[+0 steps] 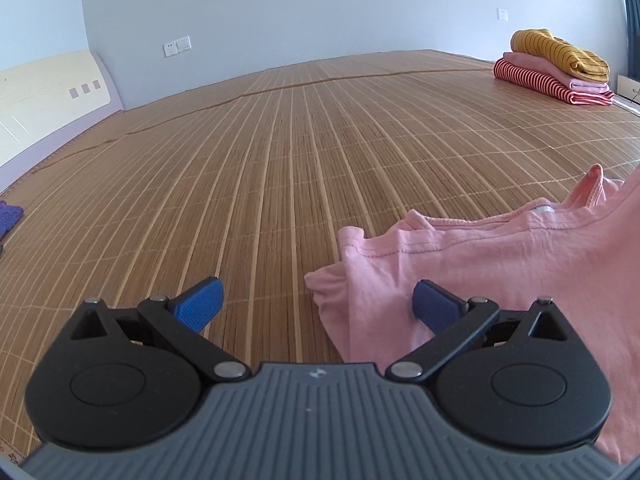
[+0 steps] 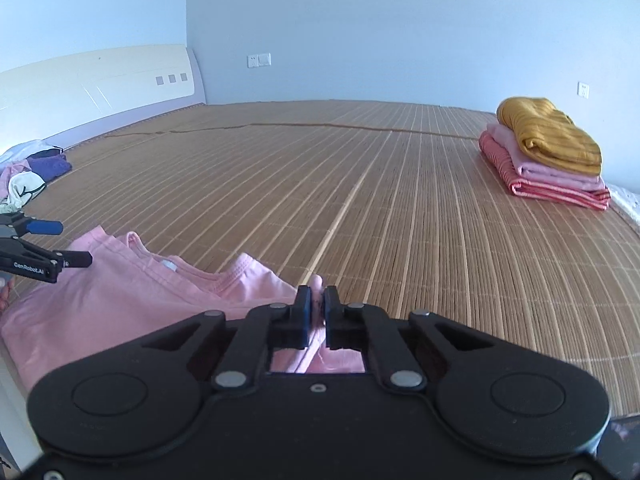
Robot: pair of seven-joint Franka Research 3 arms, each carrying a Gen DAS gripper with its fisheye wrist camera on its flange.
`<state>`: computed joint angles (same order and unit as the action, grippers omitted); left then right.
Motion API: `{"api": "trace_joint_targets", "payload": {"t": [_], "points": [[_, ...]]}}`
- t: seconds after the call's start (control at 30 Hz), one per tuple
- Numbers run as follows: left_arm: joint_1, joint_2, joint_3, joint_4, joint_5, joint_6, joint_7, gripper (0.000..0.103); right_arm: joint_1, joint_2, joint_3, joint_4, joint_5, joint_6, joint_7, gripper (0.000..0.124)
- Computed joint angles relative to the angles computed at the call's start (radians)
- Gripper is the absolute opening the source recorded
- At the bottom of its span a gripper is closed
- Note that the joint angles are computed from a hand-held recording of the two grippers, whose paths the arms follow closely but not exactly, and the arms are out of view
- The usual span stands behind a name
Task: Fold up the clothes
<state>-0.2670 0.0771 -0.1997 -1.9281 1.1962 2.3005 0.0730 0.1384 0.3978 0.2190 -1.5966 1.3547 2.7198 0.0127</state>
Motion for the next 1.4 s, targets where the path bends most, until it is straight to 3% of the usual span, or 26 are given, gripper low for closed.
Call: {"api": "trace_joint_targets", "payload": {"t": [0.07,0.13,0.27,0.33,0.4,0.47,0.57,0.7,0.73,0.87,0.9,1.0,1.13,1.2,1.27,1.4], "points": [[-0.001,-0.008,0.0,-0.01,-0.002,-0.009,-0.033,0.103,-0.014,-0.016,0.016,0.005,0.055,-0.015,-0.083,0.008],[0.002,-0.015,0.0,-0.019,-0.007,-0.008,-0.051,0.103,-0.002,0.006,0.006,0.044,0.033,-0.028,-0.073,0.008],[0.007,-0.029,-0.004,-0.033,0.004,0.002,-0.047,0.103,0.095,0.131,-0.069,0.15,-0.263,0.067,0.176,0.008],[0.012,-0.045,-0.005,-0.047,0.018,0.023,-0.039,0.103,0.112,0.175,-0.098,0.175,-0.379,0.037,0.283,0.008],[0.022,-0.064,-0.004,-0.064,0.032,0.067,-0.045,0.103,0.082,0.163,-0.056,0.148,-0.355,0.078,0.258,0.012],[0.036,-0.078,-0.002,-0.077,0.048,0.129,-0.078,0.103,0.054,0.139,-0.018,0.114,-0.343,0.119,0.237,0.03],[0.062,-0.072,0.006,-0.071,0.063,0.234,-0.118,0.103,-0.03,0.091,0.088,0.059,-0.239,0.16,0.095,0.044],[0.08,-0.028,0.018,-0.026,0.083,0.308,-0.109,0.101,-0.087,0.018,0.119,0.0,-0.096,0.032,0.006,0.044],[0.08,-0.017,0.021,-0.015,0.089,0.32,-0.094,0.099,-0.094,0.001,0.117,-0.015,-0.067,-0.008,-0.006,0.044],[0.071,0.034,0.028,0.037,0.0,0.296,0.01,0.066,-0.074,-0.04,0.083,-0.074,-0.041,-0.107,-0.033,0.046],[0.068,0.046,0.03,0.047,-0.048,0.279,0.03,0.062,-0.06,-0.043,0.071,-0.085,-0.046,-0.109,-0.04,0.046],[0.062,0.037,0.052,0.031,-0.019,0.31,-0.07,0.055,-0.013,-0.047,0.032,-0.105,-0.071,-0.099,-0.044,0.047],[0.074,0.021,0.062,0.014,0.003,0.361,-0.154,0.052,0.024,-0.039,-0.005,-0.11,-0.101,-0.096,-0.012,0.047],[0.079,0.027,0.056,0.018,-0.066,0.352,-0.094,0.026,0.026,-0.038,-0.009,-0.117,-0.101,-0.103,0.005,0.048],[0.073,0.024,0.057,0.013,-0.044,0.339,-0.133,0.011,0.022,-0.035,-0.008,-0.117,-0.077,-0.11,-0.007,0.05],[0.067,0.008,0.054,0.002,0.008,0.328,-0.198,0.007,0.02,-0.022,-0.012,-0.102,-0.066,-0.13,-0.015,0.055]]}}
